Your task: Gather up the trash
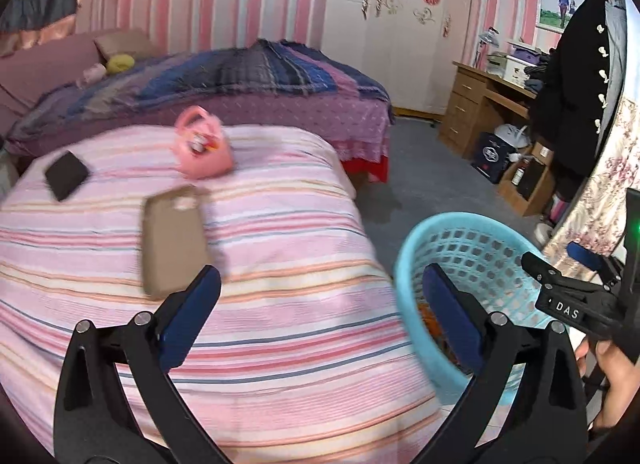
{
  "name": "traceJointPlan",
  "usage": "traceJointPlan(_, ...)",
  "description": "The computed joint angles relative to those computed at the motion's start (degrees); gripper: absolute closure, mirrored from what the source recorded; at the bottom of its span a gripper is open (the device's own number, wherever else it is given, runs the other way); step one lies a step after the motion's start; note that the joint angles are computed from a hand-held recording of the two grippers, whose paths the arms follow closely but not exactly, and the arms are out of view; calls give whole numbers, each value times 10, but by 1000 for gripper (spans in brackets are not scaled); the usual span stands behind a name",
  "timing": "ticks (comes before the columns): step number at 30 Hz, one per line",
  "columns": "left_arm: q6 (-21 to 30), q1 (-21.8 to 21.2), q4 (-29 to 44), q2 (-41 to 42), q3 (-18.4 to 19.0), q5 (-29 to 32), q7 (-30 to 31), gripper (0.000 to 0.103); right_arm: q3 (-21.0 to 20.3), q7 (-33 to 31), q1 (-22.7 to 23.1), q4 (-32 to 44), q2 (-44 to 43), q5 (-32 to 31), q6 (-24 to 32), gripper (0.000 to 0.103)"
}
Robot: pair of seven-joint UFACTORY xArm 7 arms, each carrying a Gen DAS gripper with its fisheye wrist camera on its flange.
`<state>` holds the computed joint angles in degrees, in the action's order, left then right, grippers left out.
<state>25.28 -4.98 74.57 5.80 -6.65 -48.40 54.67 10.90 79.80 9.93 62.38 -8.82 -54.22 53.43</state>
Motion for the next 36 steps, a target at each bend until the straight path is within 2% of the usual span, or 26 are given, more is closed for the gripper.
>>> traceJointPlan(2, -14, 7, -11, -14, 3, -19, 28, 6, 6, 4, 5, 20, 14, 3, 17, 12)
traceJointPlan(4, -16, 12, -16, -24, 11, -35, 48, 6, 7, 12, 11, 27, 21, -3, 25, 7)
traceJointPlan(7, -16, 20, -26, -41, 25, -59, 79, 6, 7, 18, 24, 39, 30, -9, 26, 6)
traceJointPlan(13, 15, 42, -36, -62, 62, -77, 112, 6, 14, 5, 62, 67, 55, -11, 41, 6)
traceJointPlan(17, 29, 59, -54, -80, 84, -91, 137, 5, 19, 15, 85, 74, 56, -5, 26, 5)
traceJointPlan(23, 36, 73, -97, -109, 111, -106, 176, 5, 42, 100, 132, 82, 61, -37, 36, 5)
traceJointPlan(29, 71, 83, -130, -129, 134, -99, 176, 5, 59, 140, 179, 105, 83, -65, 97, 5)
traceJointPlan(36, 59, 82, -147, -143, 146, -142, 219, 5, 59, 154, 230, 142, 113, -93, 148, 5)
